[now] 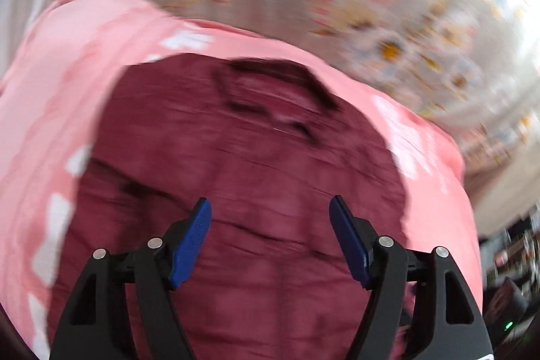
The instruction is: Fold large clothes
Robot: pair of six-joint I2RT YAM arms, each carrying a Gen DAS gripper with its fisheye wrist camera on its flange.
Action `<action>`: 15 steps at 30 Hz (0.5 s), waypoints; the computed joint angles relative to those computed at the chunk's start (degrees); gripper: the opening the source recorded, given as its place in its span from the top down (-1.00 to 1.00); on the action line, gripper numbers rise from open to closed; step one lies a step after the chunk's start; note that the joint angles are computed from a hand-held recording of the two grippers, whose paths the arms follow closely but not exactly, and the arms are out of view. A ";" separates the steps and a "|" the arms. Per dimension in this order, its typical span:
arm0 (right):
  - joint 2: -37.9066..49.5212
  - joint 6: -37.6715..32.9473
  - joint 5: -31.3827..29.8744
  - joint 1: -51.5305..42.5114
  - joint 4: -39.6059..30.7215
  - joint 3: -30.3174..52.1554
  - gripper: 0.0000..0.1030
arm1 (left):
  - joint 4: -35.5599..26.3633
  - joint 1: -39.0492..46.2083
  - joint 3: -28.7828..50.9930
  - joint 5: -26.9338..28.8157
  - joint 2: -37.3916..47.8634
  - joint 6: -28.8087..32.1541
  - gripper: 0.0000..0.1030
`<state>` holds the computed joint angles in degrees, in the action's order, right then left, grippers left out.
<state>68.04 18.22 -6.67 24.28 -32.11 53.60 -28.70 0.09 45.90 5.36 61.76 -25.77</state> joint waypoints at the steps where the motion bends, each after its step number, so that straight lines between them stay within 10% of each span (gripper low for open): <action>1: 1.60 0.52 -0.83 -0.04 1.02 0.86 -0.38 | -0.26 5.38 0.12 2.46 0.84 1.47 -0.35; 10: 18.79 4.21 -4.01 -4.59 6.13 9.23 -0.38 | 2.13 32.48 4.00 16.94 16.81 5.11 -0.35; 15: 24.98 2.26 -7.00 -4.54 4.29 14.58 0.38 | 3.33 33.61 8.60 19.72 26.32 3.70 -0.34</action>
